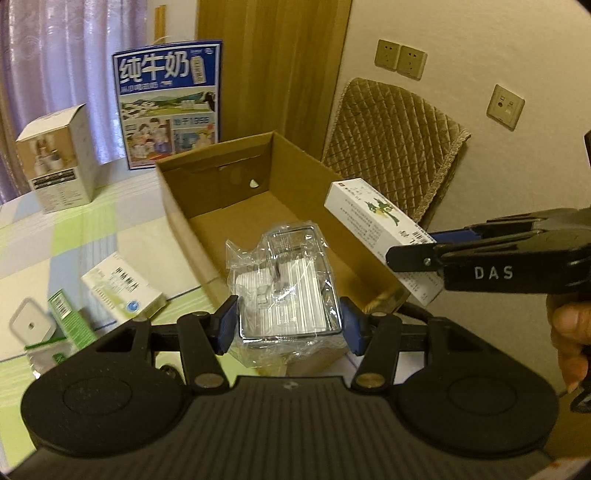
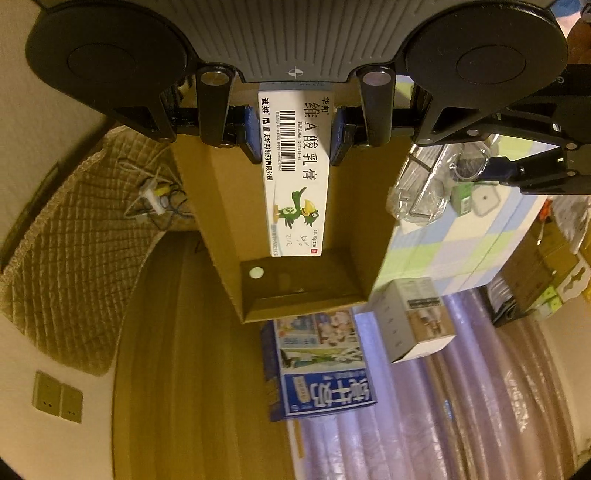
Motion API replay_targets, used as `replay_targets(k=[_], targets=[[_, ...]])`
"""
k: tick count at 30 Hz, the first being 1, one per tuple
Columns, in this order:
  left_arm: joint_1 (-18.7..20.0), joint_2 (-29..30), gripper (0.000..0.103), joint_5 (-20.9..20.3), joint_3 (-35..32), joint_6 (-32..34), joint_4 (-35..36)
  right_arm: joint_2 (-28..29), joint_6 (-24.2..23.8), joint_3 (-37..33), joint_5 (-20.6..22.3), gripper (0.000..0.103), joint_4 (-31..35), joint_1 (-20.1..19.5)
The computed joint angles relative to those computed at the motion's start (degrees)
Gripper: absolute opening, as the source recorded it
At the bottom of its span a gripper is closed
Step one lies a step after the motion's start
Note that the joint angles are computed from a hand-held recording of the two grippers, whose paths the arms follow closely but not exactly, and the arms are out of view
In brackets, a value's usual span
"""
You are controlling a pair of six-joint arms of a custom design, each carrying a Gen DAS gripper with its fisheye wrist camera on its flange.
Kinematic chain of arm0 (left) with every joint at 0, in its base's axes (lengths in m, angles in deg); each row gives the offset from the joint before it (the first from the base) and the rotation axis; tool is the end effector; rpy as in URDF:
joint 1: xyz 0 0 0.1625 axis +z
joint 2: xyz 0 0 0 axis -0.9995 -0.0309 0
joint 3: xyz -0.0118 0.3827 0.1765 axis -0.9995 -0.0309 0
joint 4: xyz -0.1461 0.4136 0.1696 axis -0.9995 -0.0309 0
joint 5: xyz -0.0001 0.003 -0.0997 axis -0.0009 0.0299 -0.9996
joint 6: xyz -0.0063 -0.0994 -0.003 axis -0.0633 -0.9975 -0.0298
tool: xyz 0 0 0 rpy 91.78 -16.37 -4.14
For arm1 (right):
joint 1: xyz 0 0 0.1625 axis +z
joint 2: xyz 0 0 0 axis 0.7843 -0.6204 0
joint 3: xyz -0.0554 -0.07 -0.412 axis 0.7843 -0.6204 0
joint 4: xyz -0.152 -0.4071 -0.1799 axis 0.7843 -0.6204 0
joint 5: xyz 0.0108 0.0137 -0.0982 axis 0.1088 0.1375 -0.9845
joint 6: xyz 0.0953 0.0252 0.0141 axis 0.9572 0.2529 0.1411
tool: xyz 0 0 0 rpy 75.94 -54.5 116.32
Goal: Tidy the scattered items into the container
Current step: 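Carry the white box into the cardboard box while the left carries the wire rack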
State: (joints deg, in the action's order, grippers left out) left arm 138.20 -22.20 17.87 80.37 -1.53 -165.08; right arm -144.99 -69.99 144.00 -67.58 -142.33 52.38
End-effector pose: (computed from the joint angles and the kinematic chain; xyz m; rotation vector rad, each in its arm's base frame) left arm -0.3670 -0.7053 0.1501 1.1932 2.4920 -0.5653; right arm 0.2517 -0.6698 0.3847 0.4663 -2.3831 0.9153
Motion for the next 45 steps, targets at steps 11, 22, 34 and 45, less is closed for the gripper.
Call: replay_targets(k=[11,22,34,45], targets=[[0.8,5.8,0.052,-1.3,-6.1,0.7,0.8,2.5,-0.1,-3.3,-0.1,0.035,-1.0,-1.9],[1.1,8.0,0.057,-1.8,-7.8,0.5,0.1,3.6,0.1,-4.4,-0.2,0.035,-0.9,-3.0],[0.8,5.0,0.058,0.3,-4.2,1.0,-2.4,4.0,0.6,-4.4,0.3,0.035,-0.6,-3.1],[1.4,3.3,0.059,0.4,-2.5,0.1,-3.2,6.1,-1.6,-5.7,1.4,0.055,-4.0,-3.4]])
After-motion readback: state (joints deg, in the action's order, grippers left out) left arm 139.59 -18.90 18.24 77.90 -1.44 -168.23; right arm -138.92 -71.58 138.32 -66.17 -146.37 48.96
